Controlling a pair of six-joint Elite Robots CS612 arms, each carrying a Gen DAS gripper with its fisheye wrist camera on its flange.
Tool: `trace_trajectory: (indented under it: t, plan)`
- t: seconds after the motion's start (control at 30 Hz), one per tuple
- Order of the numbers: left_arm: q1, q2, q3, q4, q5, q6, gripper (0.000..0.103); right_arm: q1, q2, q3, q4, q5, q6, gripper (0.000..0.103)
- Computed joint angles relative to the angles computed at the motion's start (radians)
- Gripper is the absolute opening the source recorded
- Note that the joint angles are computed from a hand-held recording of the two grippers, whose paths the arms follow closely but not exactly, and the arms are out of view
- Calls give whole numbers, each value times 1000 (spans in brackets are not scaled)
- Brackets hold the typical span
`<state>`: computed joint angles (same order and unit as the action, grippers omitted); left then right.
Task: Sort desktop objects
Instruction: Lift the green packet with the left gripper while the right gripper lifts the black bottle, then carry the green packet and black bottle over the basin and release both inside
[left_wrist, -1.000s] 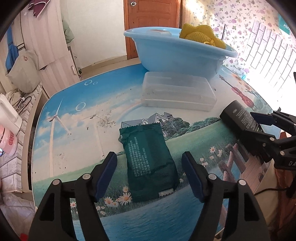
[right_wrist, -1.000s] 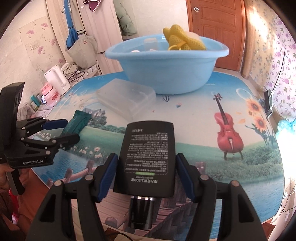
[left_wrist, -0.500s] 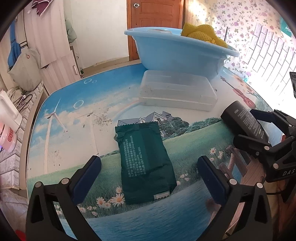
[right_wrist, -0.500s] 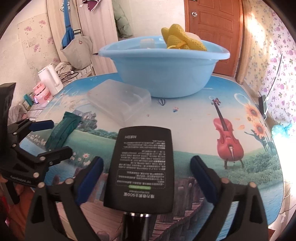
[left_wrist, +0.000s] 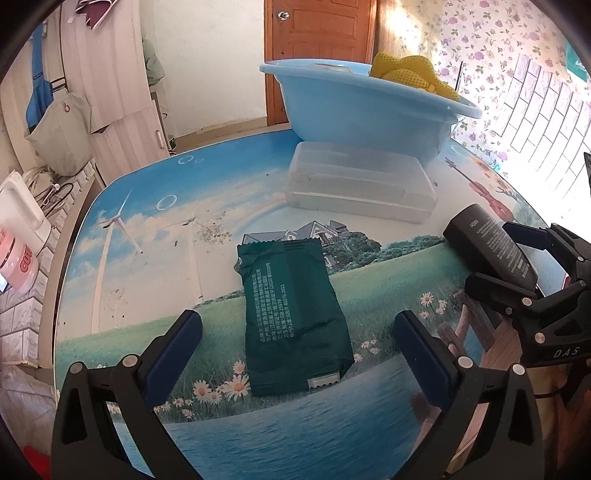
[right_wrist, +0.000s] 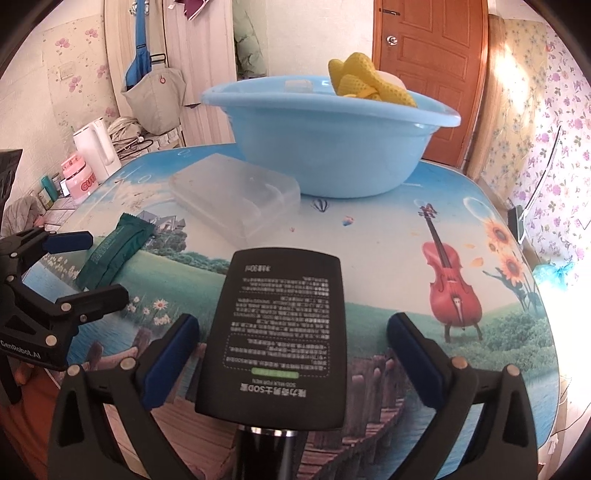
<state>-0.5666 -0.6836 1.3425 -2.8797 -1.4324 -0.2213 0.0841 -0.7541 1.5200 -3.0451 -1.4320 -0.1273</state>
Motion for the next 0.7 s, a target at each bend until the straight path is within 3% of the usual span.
trace_trajectory:
  t: [0.1, 0.17, 0.23, 0.3, 0.43, 0.7]
  plan:
    - [1, 0, 10, -28, -4, 5, 102, -1, -2, 8, -22, -6, 5, 90]
    - [2, -2, 14, -42, -13, 14, 96, -3, -3, 11, -32, 12, 1, 77]
    - [1, -3, 18, -59, -21, 29, 78, -6, -4, 13, -36, 32, -8, 71]
    - [1, -3, 18, -67, -31, 44, 67, -6, -6, 15, -37, 47, -21, 65]
    - [1, -5, 22, -81, -42, 57, 45, -8, -8, 16, -36, 55, -17, 64]
    - [-2, -7, 25, -106, -61, 73, 38, -13, -15, 28, -52, 79, -7, 62]
